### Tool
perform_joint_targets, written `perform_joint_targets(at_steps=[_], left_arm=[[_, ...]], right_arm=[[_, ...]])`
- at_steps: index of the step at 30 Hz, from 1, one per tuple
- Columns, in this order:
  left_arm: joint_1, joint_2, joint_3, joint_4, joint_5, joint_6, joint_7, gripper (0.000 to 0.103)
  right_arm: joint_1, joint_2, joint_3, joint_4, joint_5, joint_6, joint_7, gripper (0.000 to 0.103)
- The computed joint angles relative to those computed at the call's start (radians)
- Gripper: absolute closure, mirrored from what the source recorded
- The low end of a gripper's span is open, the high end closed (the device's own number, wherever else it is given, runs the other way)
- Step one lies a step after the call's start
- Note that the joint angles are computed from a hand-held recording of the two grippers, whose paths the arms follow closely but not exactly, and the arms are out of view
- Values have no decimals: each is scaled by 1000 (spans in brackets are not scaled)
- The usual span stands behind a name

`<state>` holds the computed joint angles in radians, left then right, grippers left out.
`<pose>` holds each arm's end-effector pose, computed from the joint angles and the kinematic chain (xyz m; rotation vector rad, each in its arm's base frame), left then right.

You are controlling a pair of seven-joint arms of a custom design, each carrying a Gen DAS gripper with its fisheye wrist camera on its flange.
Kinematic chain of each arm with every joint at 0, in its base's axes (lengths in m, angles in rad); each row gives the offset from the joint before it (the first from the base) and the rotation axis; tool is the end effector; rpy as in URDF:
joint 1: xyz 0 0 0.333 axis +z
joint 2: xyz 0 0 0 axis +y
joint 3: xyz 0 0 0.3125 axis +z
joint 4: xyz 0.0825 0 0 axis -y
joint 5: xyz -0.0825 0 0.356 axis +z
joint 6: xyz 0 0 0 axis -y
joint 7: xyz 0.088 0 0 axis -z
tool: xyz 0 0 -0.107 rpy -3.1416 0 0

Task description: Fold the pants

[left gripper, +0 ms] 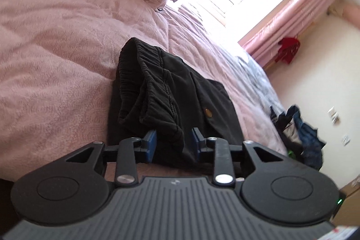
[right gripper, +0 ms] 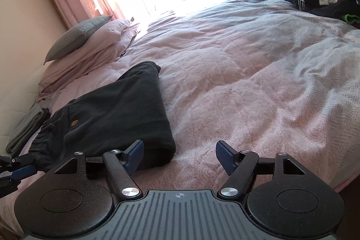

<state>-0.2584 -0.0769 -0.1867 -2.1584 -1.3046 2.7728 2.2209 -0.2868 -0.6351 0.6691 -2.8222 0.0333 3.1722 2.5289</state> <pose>0.4953 -0.1920 0.4945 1.9073 -1.9095 1.4612 0.3467 0.1487 0.4602 -1.1272 1.9762 -0.5863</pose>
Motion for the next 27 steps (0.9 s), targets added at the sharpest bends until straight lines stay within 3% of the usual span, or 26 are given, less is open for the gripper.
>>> perform_joint_targets(at_steps=[6, 7, 10, 14, 16, 18, 21, 25, 27], left_arm=[[17, 47, -7, 38, -96, -14, -7, 70], [18, 50, -11, 40, -82, -2, -9, 81], [10, 29, -24, 33, -116, 77, 101, 96], [-7, -17, -27, 8, -186, 143, 306, 96], [-18, -4, -38, -17, -104, 204, 294, 94], [-30, 22, -34, -29, -147, 236, 345, 93], [-18, 17, -24, -40, -139, 188, 298, 93], [-14, -22, -8, -42, -42, 141, 225, 90], [-17, -27, 1, -35, -46, 139, 220, 80]], right_arm=[[-12, 38, 1, 4, 19, 36, 6, 34], [-18, 44, 7, 6, 24, 44, 7, 34], [-33, 59, 25, 13, 40, 63, 5, 34], [-46, 69, 47, 22, 55, 90, -23, 35], [-64, 84, 68, 40, 57, 79, -44, 36], [-57, 136, 61, 62, 44, 79, -77, 36], [-87, 165, 92, 89, 32, 51, -95, 36], [-107, 149, 109, 95, 4, 57, -105, 37], [-103, 153, 108, 94, 6, 73, -110, 37]])
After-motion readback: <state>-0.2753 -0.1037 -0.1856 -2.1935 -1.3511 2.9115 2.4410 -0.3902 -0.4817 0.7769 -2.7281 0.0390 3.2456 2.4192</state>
